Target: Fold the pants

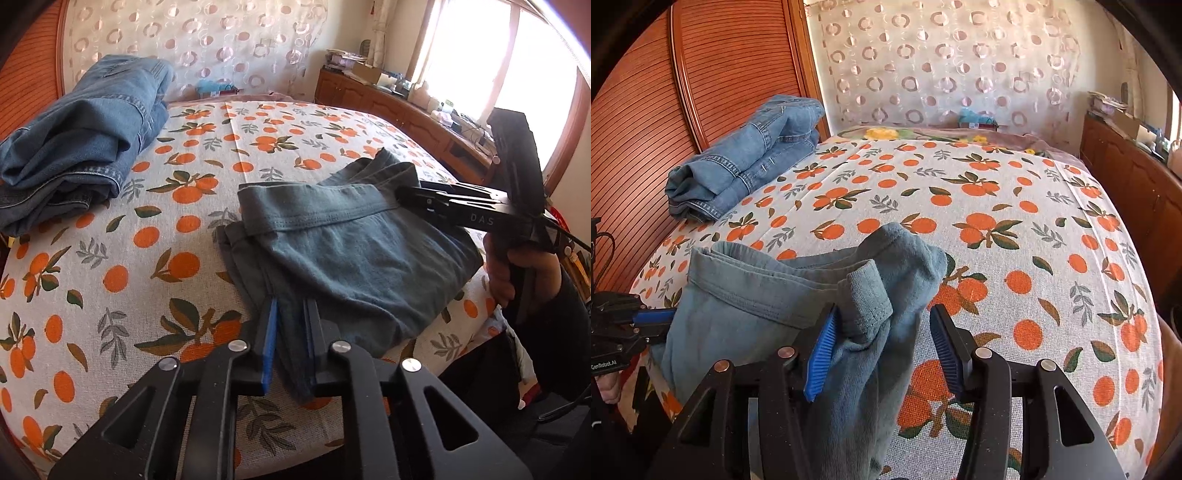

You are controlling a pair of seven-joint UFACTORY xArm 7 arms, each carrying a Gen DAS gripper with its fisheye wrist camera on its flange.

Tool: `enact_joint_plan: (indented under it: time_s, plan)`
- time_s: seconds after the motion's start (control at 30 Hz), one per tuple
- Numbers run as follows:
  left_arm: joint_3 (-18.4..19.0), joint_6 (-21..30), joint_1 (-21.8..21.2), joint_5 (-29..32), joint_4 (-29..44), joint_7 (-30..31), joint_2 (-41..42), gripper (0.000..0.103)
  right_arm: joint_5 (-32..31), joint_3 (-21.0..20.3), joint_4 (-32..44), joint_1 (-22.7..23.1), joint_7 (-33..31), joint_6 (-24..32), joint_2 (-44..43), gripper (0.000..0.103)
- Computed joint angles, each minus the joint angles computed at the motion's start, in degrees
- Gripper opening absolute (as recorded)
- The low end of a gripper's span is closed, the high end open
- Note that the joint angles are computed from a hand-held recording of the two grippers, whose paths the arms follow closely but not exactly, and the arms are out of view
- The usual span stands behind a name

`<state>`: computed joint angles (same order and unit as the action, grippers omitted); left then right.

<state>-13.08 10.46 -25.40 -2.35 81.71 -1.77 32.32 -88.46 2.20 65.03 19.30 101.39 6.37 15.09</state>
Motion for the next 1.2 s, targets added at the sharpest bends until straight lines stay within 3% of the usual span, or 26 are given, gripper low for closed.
enact_joint_plan:
  time_s: [0.1,0.27,0.53,0.6,0.73,0.8,0.87,0.97,1.2]
  plan:
    - [-0.36,-1.13,0.43,-0.32,-0.87,0.19,-0.48,0.006,0.02,0.00,-0.04,-0.07,-0.06,-0.10,0.00,0.053]
    - [2.88,-5.61,-1.16,0.84,-5.39,-3.22,-3.61,0.003,1.00,-0.15,-0.05,-0.06,-0.86,-0.30,0.14,0.054]
    - [0.43,-5.41,1.63,0.74,-7.38,-3.32,-4.46,0.003,2.31,-0.80,-0.09,0.39,-2.04,-0.63,0.20,0.055]
    - [2.66,-5.86,-0.18,1.30,-7.19,-5.16,-4.69,0.004,2.38,-0.94,-0.14,0.53,-2.00,-0.59,0.16,0.055]
    - [-1.89,-5.85,3.97,-0.67,-4.96,-3.48,-3.24,0.016,2.39,-1.10,-0.12,0.60,-1.94,-0.81,0.19,0.056]
    - [-2.31,-5.42,4.25,-1.15,-3.08,-2.95,-2.16,0.028,2.40,-1.14,-0.12,0.63,-1.94,-0.82,0.19,0.056]
    - [-1.13,-4.84,3.03,-0.93,-0.65,-3.26,-0.73,0.047,2.47,-1.17,-0.15,0.64,-1.97,-0.83,0.16,0.056]
    - [-2.73,-2.38,3.84,-1.80,3.49,-1.99,1.91,0.047,2.46,-1.22,-0.17,0.65,-1.99,-0.88,0.15,0.056]
    - [1.45,4.23,0.04,-0.94,13.15,-3.88,7.57,0.047,2.50,-1.24,-0.18,0.65,-2.01,-0.92,0.14,0.056]
